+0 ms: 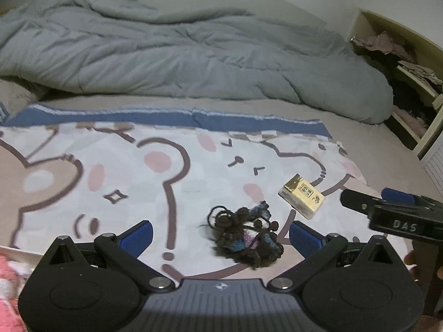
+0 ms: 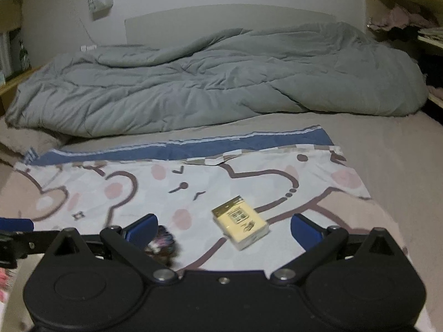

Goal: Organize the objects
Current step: 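Grasp the dark scrunchie bundle with left tool while right tool grasps yellow tissue pack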

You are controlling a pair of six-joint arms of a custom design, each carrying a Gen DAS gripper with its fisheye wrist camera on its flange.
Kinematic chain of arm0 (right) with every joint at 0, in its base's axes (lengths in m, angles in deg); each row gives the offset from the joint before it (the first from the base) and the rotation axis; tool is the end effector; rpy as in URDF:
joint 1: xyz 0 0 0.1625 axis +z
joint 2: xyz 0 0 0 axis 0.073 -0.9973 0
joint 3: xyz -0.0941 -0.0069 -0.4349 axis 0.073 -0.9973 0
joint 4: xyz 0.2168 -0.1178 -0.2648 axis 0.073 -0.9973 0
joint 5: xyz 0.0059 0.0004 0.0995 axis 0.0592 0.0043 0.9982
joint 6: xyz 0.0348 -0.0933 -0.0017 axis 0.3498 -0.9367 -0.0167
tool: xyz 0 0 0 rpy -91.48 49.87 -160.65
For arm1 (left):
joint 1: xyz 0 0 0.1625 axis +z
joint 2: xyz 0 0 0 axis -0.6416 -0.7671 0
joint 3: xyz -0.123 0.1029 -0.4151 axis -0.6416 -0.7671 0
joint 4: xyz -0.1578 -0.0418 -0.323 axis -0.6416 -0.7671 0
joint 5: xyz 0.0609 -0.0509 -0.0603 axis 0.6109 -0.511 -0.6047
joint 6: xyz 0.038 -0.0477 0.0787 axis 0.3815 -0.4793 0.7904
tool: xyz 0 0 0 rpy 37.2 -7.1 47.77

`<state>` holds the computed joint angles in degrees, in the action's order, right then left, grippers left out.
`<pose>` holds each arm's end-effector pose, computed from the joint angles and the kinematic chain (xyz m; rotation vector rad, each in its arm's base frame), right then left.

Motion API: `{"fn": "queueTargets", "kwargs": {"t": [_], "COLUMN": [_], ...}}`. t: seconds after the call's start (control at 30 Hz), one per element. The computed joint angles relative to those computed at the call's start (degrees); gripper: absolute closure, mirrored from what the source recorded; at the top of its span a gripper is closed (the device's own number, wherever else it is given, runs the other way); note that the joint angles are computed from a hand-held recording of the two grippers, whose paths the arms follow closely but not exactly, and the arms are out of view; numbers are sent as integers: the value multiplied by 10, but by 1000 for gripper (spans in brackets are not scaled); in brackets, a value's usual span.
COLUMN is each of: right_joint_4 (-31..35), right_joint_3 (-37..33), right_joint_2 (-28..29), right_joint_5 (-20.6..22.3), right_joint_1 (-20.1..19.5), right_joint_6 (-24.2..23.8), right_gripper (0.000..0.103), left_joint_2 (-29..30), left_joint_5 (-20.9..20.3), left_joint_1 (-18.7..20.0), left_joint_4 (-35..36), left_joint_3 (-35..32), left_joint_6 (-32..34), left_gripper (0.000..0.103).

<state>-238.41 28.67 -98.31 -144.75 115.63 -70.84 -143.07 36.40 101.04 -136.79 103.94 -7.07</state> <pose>0.4195 -0.5883 0.0394 0.6713 -2.3039 0.9827 -0.0749 -0.5537 0.3935 0.2267 2.4138 -0.9621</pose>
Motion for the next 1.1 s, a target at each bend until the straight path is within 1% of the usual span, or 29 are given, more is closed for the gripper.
{"fn": "queueTargets", "kwargs": {"t": [0.07,0.23,0.33,0.4,0.47,0.57,0.67,0.73,0.77,0.83,0.93,1.0,1.07,1.1], "right_joint_4": [-7,-15,-12,-6,-1,26,64,86,95,110,137,147,162,168], "right_joint_3": [-13,-53,-73,-88,-99,-113,-138,-154,-161,-175,-187,-196,-199,-197], "right_joint_2": [12,44,59,69,76,81,91,97,101,107,111,116,116,113], "right_joint_5": [4,7,11,5,9,18,15,15,14,15,22,19,23,31], "right_joint_1": [-10,-32,-45,-50,-57,-64,-68,-70,-71,-73,-76,-78,-81,-83], "right_joint_6": [-33,-116,-161,-191,-219,-242,-260,-262,-258,-243,-219,-211,-192,-178], "right_gripper": [0,0,0,0,0,0,1,5,7,14,19,23,28,35], "left_joint_2": [15,45,63,74,83,95,107,114,117,124,132,136,138,137], "left_joint_5": [-13,-48,-61,-60,-55,-55,-49,-46,-42,-29,-17,-8,-13,-18], "left_joint_1": [9,34,45,48,50,55,58,59,60,59,59,56,56,56], "left_joint_4": [1,33,34,36,48,56,60,54,51,45,34,29,23,20], "left_joint_3": [-8,-32,-41,-46,-54,-64,-72,-74,-74,-75,-75,-74,-73,-71], "left_joint_6": [-15,-74,-89,-94,-104,-125,-143,-143,-139,-130,-117,-101,-82,-73], "left_gripper": [0,0,0,0,0,0,1,3,6,7,8,13,30,32]}}
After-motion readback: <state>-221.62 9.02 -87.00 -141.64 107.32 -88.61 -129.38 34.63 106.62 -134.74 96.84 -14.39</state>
